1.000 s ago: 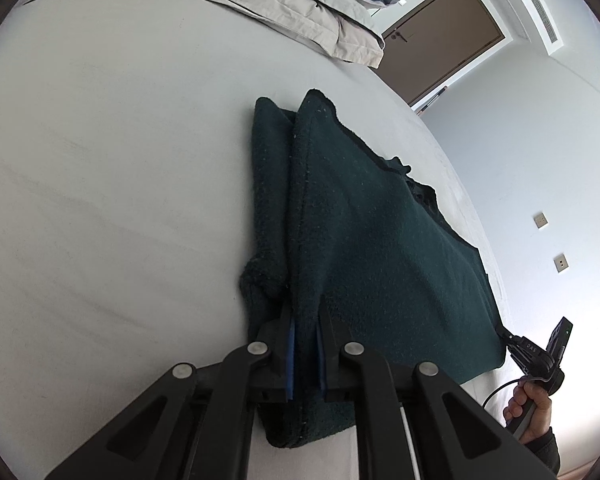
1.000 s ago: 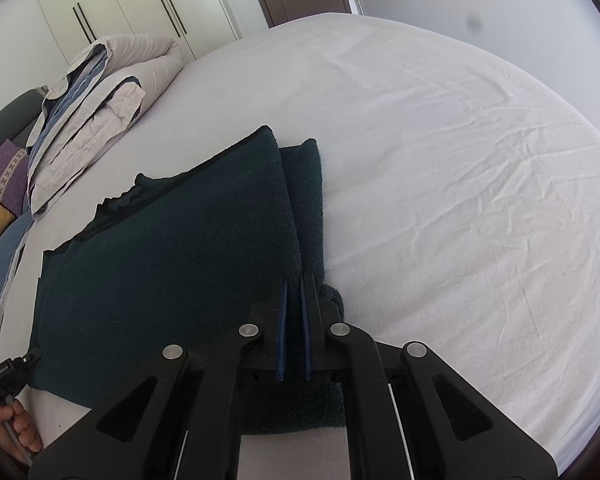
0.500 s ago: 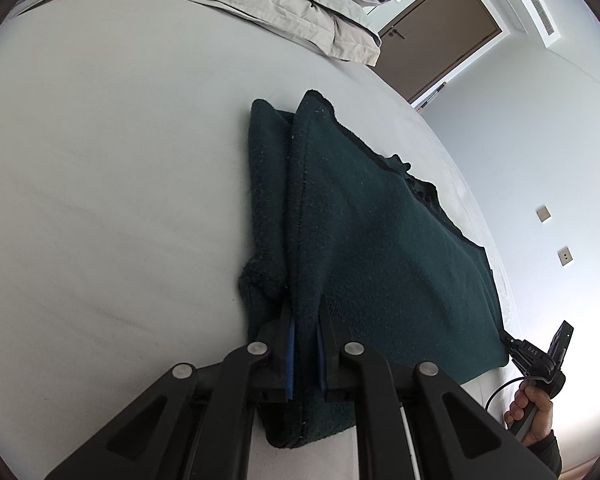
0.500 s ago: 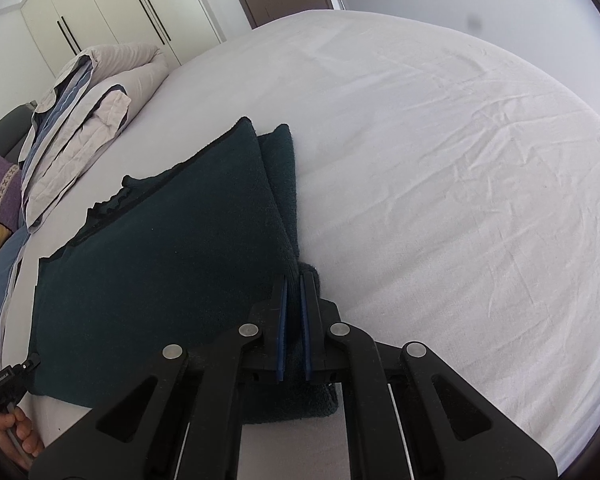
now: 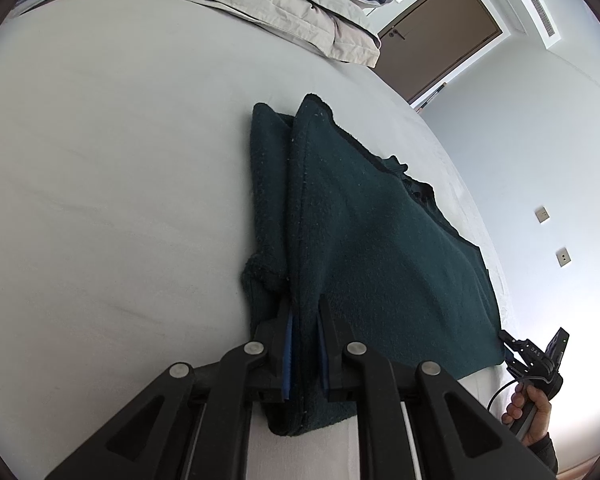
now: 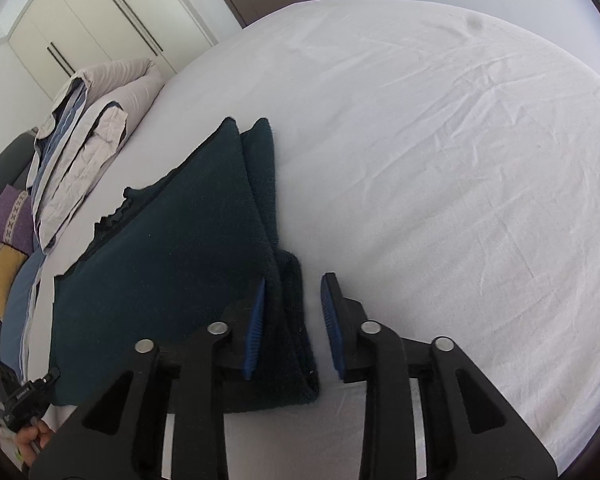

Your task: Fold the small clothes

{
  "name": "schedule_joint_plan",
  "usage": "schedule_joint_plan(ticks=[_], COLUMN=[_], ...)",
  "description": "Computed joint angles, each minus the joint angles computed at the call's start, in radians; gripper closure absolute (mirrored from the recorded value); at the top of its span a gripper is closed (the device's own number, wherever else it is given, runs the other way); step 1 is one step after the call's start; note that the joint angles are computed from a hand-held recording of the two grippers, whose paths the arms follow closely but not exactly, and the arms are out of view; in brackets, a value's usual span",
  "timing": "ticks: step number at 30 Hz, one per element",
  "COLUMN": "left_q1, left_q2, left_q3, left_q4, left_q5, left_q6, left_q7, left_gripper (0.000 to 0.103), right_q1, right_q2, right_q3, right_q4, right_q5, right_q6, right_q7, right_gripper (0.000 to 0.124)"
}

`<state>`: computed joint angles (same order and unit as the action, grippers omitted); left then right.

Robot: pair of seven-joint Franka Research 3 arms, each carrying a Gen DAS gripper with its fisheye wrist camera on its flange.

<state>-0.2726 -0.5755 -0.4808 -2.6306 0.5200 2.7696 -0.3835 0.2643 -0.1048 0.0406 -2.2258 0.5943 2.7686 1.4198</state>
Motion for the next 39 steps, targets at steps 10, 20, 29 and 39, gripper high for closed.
schedule_joint_plan(ticks=[10,20,29,39], left_q1=[0.003,0.004,0.008,-0.055], left_q2=[0.063,0.366,0.343,0.363], left_q3=[-0.021,0.063,0.114,0.049], left_q4=[0.274,0.429,0.305,0.398], left_q5=[0.124,0.275,0.349,0.320], left_q6=[-0.334,-0.298,-0.169,-0.281], left_q7=[0.152,0.180,0.034,0.099], left_gripper=[0.081,0.075,0.088,0.051], right_q1=[0.115,0.193,0.193,-0.068], right_q2=[0.080,0.584,0.793,0.394], right_q3=[0.015,0.153,0.144,0.357], right_q4=[0.245,0.826,1.039,0.481], right_q5=[0.221,0.079,-0.020,0.436], right_q6=[-0.182,-0.549,-0.365,-0.300], right_q7=[-0.311,-0.180,0.014,-0.432], right_gripper=[0.076,0.076,0.105,0.099])
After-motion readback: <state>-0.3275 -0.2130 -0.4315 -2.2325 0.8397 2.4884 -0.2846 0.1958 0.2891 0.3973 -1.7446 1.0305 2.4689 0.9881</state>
